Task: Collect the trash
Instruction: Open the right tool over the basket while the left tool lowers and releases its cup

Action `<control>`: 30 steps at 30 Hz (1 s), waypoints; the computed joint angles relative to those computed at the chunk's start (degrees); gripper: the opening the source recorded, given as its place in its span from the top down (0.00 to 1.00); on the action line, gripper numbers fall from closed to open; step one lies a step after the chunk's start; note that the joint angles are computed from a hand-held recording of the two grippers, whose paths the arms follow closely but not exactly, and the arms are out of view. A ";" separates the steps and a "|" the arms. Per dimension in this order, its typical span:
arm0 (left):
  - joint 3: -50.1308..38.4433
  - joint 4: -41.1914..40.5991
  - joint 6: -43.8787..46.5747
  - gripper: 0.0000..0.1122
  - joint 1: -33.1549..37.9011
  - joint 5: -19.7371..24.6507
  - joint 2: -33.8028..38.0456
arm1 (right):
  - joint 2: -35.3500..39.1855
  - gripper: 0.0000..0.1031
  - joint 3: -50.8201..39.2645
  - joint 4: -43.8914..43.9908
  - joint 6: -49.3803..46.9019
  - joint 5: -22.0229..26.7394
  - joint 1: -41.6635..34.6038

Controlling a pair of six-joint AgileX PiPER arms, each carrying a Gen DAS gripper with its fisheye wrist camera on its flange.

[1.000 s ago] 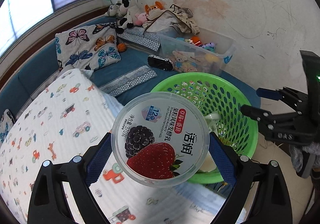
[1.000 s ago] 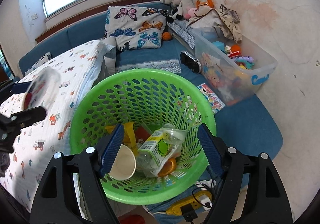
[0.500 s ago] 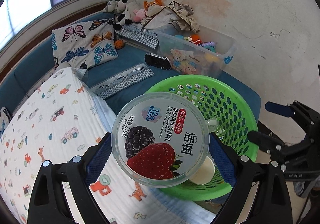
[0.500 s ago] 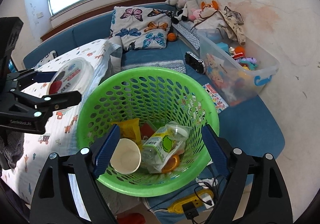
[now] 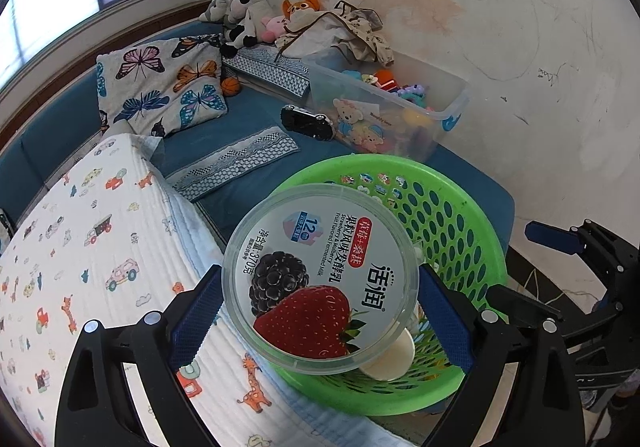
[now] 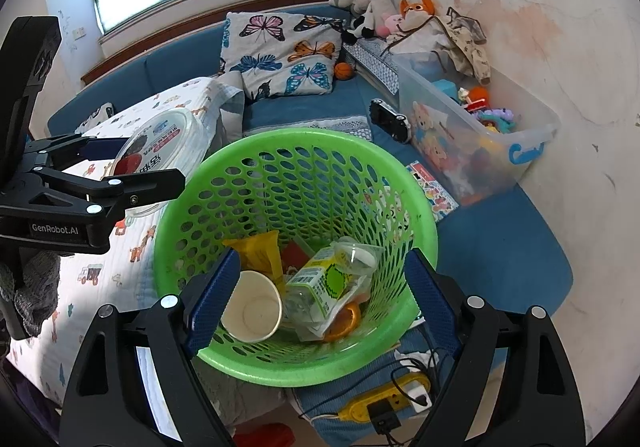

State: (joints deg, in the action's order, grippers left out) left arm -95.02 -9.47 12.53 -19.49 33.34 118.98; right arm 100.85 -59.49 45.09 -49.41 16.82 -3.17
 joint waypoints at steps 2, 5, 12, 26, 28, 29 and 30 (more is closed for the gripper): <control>0.11 -0.72 0.61 0.19 0.02 -0.07 -0.05 | 0.02 0.19 0.09 1.09 -0.98 0.19 -0.08; 0.25 -1.56 1.20 0.19 0.14 -0.29 -0.13 | -0.12 0.19 0.28 1.37 -1.25 0.17 0.13; 0.42 -2.33 1.89 0.19 0.28 -0.13 -0.35 | -0.54 0.19 0.68 1.39 -1.29 -0.01 0.38; 2.02 -4.65 2.90 0.18 0.54 -1.00 -1.38 | -1.25 0.19 0.92 0.98 -0.82 0.49 0.45; 2.64 -4.49 2.79 0.18 0.67 -1.30 -1.77 | -1.59 0.19 1.16 1.31 -1.00 0.66 0.43; 3.21 -4.57 2.81 0.18 0.76 -1.57 -2.12 | -1.65 0.19 1.20 1.34 -1.05 0.69 0.43; 3.95 -5.15 3.28 0.18 0.97 -1.88 -2.59 | -1.74 0.19 1.32 1.34 -1.00 0.59 0.53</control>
State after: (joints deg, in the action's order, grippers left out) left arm -91.06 -14.62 15.81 -18.52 31.46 116.39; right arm 99.11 -58.17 46.42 -50.41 17.41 -2.63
